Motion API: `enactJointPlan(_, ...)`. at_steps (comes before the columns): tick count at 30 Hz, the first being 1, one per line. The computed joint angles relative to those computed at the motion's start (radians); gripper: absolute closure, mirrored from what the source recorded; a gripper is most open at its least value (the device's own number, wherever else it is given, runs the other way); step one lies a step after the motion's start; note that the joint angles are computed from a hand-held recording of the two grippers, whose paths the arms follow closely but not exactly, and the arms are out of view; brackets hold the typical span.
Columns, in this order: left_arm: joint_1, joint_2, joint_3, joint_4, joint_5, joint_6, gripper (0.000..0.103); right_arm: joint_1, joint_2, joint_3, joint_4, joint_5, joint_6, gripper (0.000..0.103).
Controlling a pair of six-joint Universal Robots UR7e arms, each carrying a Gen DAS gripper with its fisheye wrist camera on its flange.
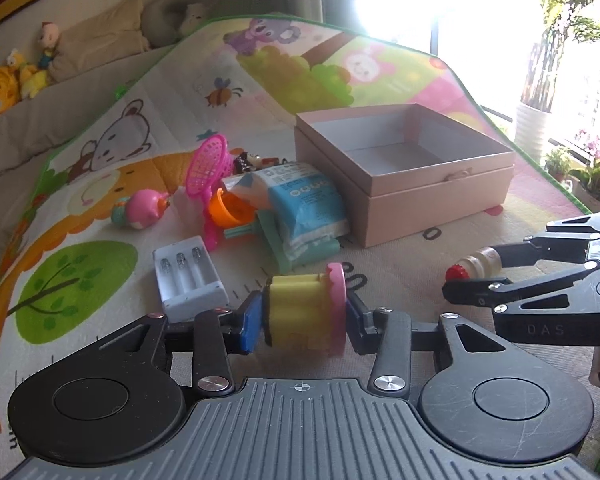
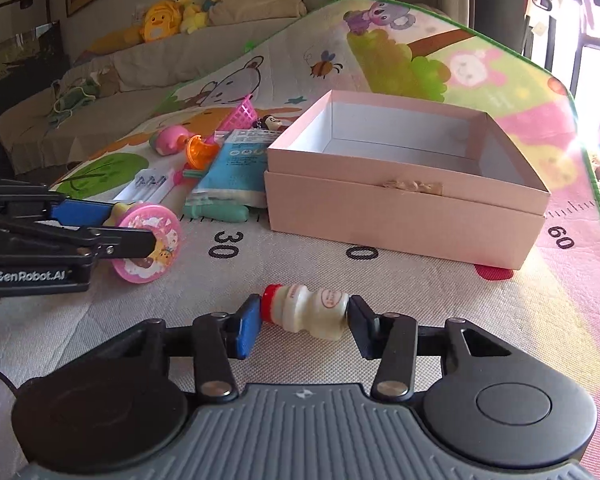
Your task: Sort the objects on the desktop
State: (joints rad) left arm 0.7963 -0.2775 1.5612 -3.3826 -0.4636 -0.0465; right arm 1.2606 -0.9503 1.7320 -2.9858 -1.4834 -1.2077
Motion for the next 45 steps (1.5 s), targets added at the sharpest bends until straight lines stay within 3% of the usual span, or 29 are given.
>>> enactJointPlan(2, -0.018, -0.006, 0.008, -0.041, -0.016, 0.042, 0.056, -0.007, -0.046, 0.012, 0.045, 0.038, -0.025, 0.057)
enactJointPlan(5, -0.039, -0.005, -0.028, -0.118, -0.051, 0.155, 0.056, -0.020, -0.137, 0.023, 0.103, 0.156, -0.041, 0.057)
enactJointPlan(8, -0.043, 0.033, -0.146, -0.209, -0.083, 0.339, 0.056, -0.016, -0.186, 0.005, 0.078, 0.275, -0.021, 0.057)
enactJointPlan(10, -0.036, 0.073, -0.247, -0.246, -0.106, 0.442, 0.056, -0.002, -0.178, -0.032, 0.048, 0.310, -0.007, 0.057)
enactJointPlan(12, -0.017, 0.106, -0.361, -0.191, -0.141, 0.466, 0.056, 0.016, -0.141, -0.074, -0.009, 0.298, 0.012, 0.057)
enactJointPlan(17, 0.049, 0.168, -0.600, -0.011, -0.237, 0.414, 0.053, 0.056, 0.009, -0.266, 0.029, 0.214, 0.066, 0.057)
enactJointPlan(19, 0.068, 0.184, -0.655, 0.020, -0.234, 0.381, 0.034, 0.060, 0.066, -0.350, 0.105, 0.199, 0.103, 0.056)
enactJointPlan(20, 0.071, 0.187, -0.659, 0.002, -0.212, 0.377, 0.030, 0.062, 0.087, -0.376, 0.118, 0.182, 0.127, 0.052)
enactJointPlan(22, 0.076, 0.173, -0.616, -0.062, -0.182, 0.387, 0.016, 0.060, 0.107, -0.386, 0.104, 0.161, 0.135, 0.050)
enactJointPlan(24, 0.078, 0.145, -0.532, -0.142, -0.136, 0.411, 0.011, 0.049, 0.103, -0.361, 0.071, 0.163, 0.124, 0.045)
enactJointPlan(26, 0.079, 0.118, -0.437, -0.218, -0.077, 0.443, 0.008, 0.039, 0.093, -0.329, 0.029, 0.168, 0.113, 0.038)
enactJointPlan(29, 0.076, 0.082, -0.288, -0.290, -0.003, 0.438, 0.007, 0.033, 0.084, -0.273, -0.058, 0.162, 0.073, 0.036)
enactJointPlan(32, 0.073, 0.069, -0.184, -0.339, 0.067, 0.404, 0.006, 0.037, 0.052, -0.206, -0.029, 0.169, 0.005, 0.035)
enactJointPlan(36, 0.072, 0.093, -0.159, -0.470, 0.197, 0.445, 0.003, 0.062, 0.038, -0.088, -0.060, 0.169, -0.172, 0.034)
enactJointPlan(38, 0.079, 0.055, -0.092, -0.437, 0.223, 0.305, 0.003, 0.090, 0.060, -0.062, -0.097, 0.135, -0.218, 0.036)
enactJointPlan(41, 0.086, 0.001, 0.010, -0.356, 0.196, 0.118, 0.003, 0.153, 0.117, -0.125, -0.043, 0.040, -0.173, 0.054)
enactJointPlan(45, 0.087, 0.011, 0.033, -0.425, 0.149, 0.154, 0.003, 0.244, 0.264, -0.391, 0.210, -0.129, 0.061, 0.054)
